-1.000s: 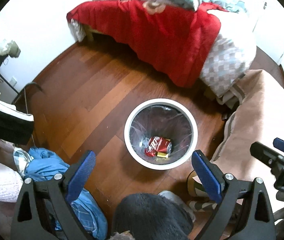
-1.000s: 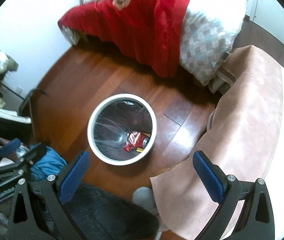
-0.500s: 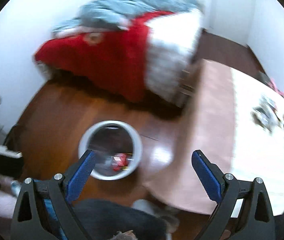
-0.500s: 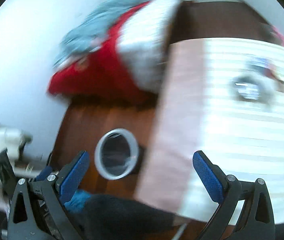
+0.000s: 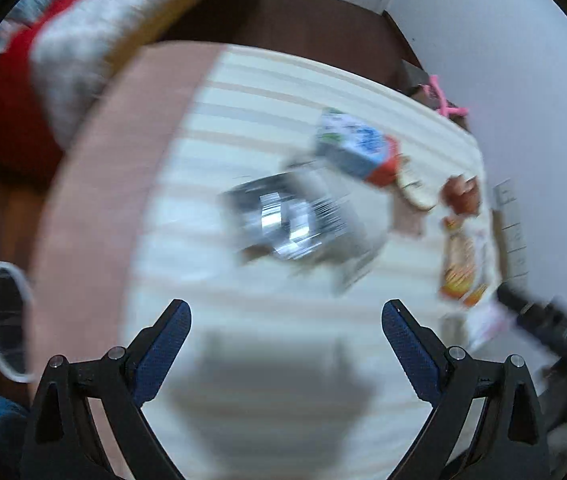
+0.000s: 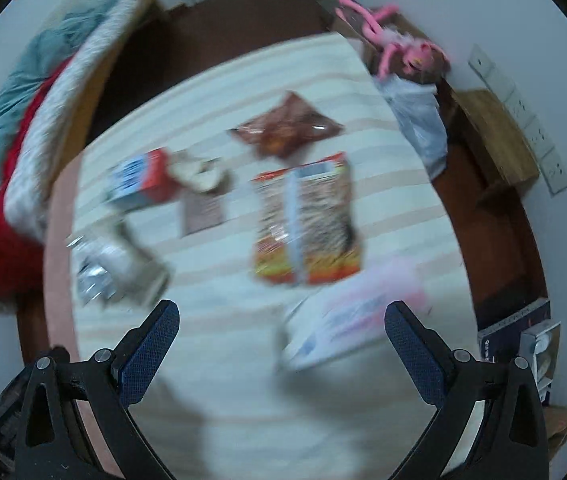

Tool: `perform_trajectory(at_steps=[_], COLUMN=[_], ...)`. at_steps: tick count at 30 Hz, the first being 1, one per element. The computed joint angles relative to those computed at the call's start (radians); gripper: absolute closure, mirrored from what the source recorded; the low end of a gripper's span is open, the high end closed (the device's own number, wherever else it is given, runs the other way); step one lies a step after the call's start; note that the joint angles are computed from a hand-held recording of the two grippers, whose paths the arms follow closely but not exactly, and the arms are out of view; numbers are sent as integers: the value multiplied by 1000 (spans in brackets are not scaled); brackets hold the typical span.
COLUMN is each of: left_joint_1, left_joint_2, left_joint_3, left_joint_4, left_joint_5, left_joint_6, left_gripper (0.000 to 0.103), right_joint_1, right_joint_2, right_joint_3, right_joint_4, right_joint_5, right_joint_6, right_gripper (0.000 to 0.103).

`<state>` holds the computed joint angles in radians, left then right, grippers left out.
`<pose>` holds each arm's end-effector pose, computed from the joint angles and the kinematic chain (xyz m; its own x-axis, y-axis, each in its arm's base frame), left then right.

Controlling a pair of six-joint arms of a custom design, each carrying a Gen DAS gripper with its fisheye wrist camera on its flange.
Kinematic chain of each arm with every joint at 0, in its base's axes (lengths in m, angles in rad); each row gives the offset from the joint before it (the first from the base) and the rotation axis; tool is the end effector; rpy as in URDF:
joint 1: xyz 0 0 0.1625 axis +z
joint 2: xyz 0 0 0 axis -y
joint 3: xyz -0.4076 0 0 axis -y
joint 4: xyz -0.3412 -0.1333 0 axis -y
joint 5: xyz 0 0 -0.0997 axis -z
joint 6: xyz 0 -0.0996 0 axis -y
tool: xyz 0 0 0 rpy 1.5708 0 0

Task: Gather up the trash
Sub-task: 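Grasp the foil bag with the left tool while the right tool grasps the orange snack bag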

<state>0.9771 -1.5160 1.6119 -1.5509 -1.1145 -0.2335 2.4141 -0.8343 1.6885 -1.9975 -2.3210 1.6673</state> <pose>-0.1052 -0.4727 0.4365 -0.8248 0.3391 -0.4525 0.3750 0.9269 0.0111 0.4605 -0.3225 0.0995 -0.6499 0.6731 0.3529 0.3396 0.6726 -0.6575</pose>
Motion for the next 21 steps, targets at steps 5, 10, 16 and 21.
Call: perform_trajectory(at_steps=[5,10,16,21], left_joint_1=[-11,-19,-45,-49], left_joint_2=[117,177,115,67], left_joint_3=[16,35,116,151], left_joint_4=[-98,-122,-187,-203], left_joint_5=[-16,55,141,214], left_joint_6=[-46,-33,105,169], left_gripper=[33,70,92,96], right_joint_1=[-71,-118,-142,-169], right_joint_2=[-64,-42,-9,27], right_joint_3=[124,91,46,2], right_joint_4=[-166,-160,-128,-49], right_joint_5=[0,-16,-17,-3], right_joint_6=[-51,-124,-200,-206], right_gripper=[3,3,3,5])
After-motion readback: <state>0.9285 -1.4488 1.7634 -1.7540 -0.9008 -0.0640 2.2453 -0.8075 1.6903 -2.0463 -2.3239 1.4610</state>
